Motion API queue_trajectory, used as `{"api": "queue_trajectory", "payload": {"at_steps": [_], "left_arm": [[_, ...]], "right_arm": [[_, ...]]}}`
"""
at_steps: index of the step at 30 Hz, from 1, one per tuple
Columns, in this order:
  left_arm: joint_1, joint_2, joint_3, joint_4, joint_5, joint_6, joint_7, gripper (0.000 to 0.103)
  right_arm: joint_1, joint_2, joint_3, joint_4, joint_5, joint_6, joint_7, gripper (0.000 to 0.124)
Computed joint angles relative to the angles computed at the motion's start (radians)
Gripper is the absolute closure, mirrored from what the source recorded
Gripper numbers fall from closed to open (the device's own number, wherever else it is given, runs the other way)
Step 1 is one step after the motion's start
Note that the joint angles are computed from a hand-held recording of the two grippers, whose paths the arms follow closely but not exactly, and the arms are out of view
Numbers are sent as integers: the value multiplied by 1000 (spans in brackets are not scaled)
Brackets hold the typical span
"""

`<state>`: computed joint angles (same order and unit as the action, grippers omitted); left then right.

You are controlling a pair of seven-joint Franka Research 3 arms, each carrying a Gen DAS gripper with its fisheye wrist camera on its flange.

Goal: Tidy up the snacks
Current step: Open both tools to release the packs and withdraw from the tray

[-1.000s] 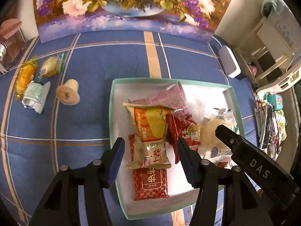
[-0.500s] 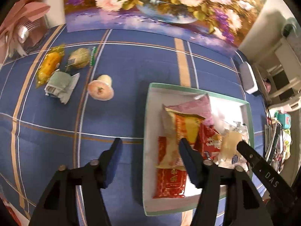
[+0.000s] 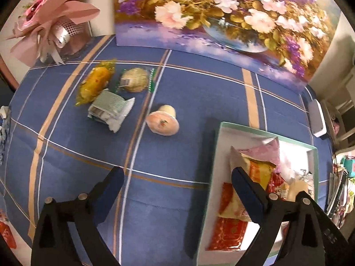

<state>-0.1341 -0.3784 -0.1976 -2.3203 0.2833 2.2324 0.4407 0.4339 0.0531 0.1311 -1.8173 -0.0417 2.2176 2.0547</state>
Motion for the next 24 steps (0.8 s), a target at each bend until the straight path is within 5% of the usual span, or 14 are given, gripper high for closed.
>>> {"api": "queue_trajectory", "payload": {"at_steps": [24], "left_arm": [[50,-147,36,-115,-15,-2,-48,6]], "right_arm": [[46,14,24,31,-51,9,12,21]]}}
